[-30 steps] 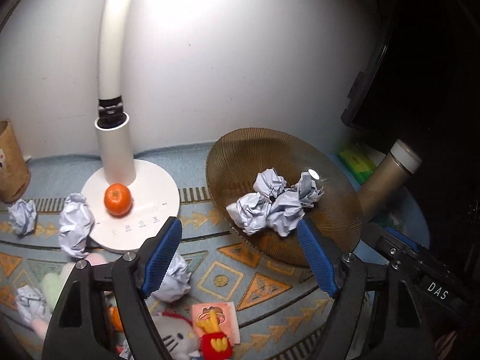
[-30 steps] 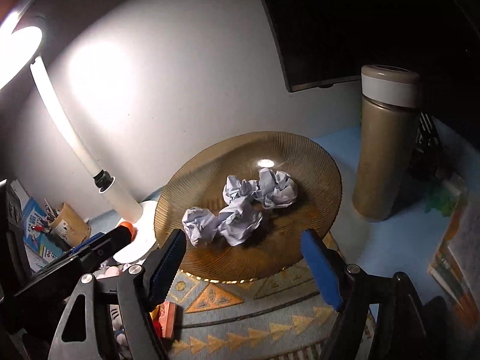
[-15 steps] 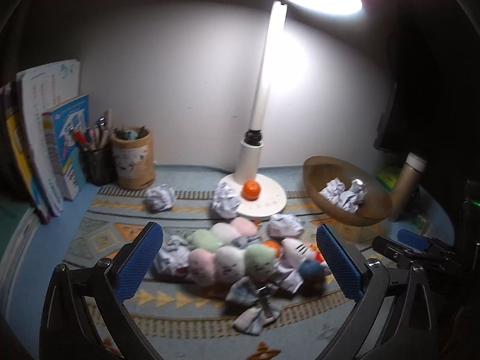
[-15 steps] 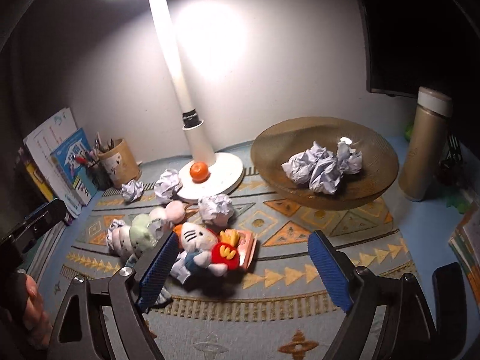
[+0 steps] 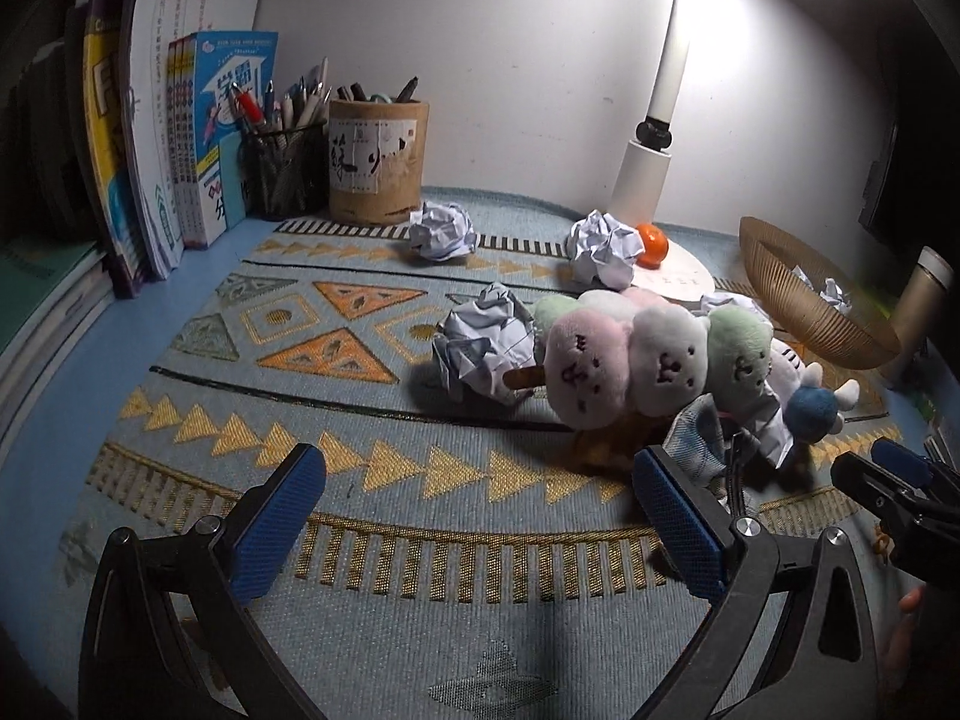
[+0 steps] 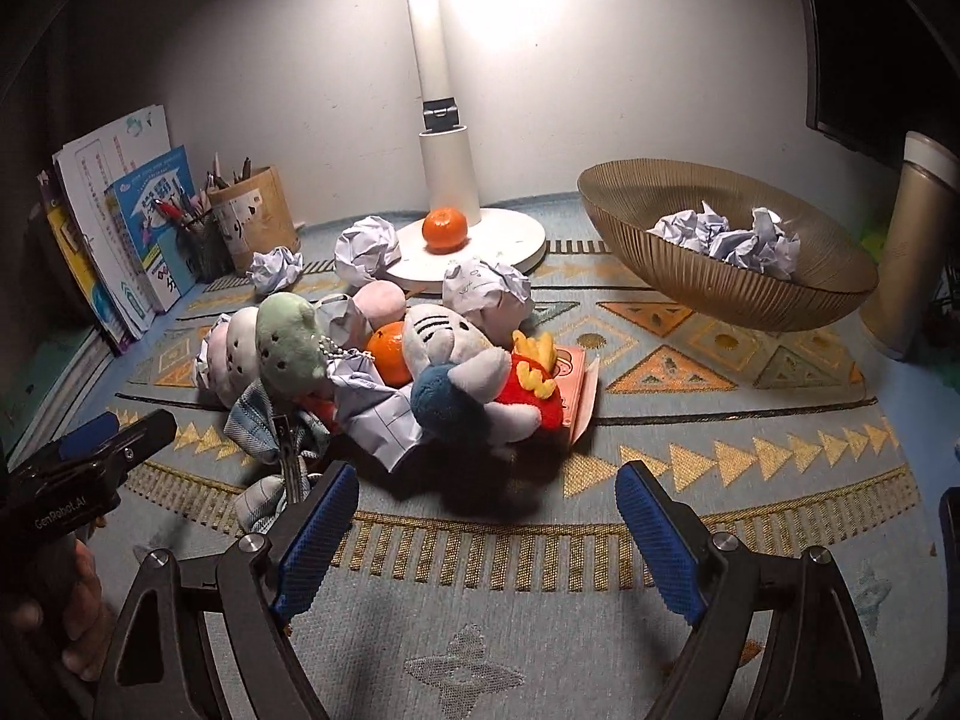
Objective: Organize objects
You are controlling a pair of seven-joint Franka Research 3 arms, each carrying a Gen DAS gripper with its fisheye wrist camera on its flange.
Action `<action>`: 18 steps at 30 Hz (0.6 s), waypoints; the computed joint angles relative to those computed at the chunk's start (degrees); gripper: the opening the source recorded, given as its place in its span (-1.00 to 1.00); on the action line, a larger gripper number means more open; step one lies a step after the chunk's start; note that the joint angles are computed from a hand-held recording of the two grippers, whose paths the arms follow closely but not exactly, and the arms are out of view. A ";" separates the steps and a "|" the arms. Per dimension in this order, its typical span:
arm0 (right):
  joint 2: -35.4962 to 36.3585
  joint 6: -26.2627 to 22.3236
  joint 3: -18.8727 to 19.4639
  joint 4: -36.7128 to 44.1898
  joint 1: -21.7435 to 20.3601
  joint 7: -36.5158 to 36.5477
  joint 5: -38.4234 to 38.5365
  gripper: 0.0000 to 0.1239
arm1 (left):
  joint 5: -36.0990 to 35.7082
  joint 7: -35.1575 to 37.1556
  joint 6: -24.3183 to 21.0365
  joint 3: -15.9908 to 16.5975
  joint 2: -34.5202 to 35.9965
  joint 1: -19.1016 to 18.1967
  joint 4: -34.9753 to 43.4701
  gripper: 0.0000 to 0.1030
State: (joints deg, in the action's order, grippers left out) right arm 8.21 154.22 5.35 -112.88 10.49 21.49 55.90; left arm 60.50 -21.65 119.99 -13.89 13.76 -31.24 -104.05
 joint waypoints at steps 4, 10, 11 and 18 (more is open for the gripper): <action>-0.49 3.13 0.51 -1.19 0.70 -1.59 -0.22 0.40 | -0.21 -1.22 0.83 -0.01 -0.49 0.29 -0.85 0.99; -1.02 7.04 0.99 -2.41 1.29 -4.27 1.88 0.42 | -0.45 -0.44 -0.26 -0.14 0.00 0.03 -0.11 0.99; -1.06 7.06 1.00 -2.39 1.23 -4.71 2.49 0.44 | -0.55 -0.34 -0.31 -0.14 0.05 0.00 -0.04 0.99; -1.32 9.24 1.10 -2.90 1.75 -5.83 3.72 0.47 | -0.91 -1.15 -0.09 -0.10 -0.30 0.13 -0.49 0.99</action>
State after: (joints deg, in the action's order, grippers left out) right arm 6.89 163.46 6.44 -115.78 12.24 15.66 59.61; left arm 59.58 -22.80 119.89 -13.99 13.45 -31.11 -104.54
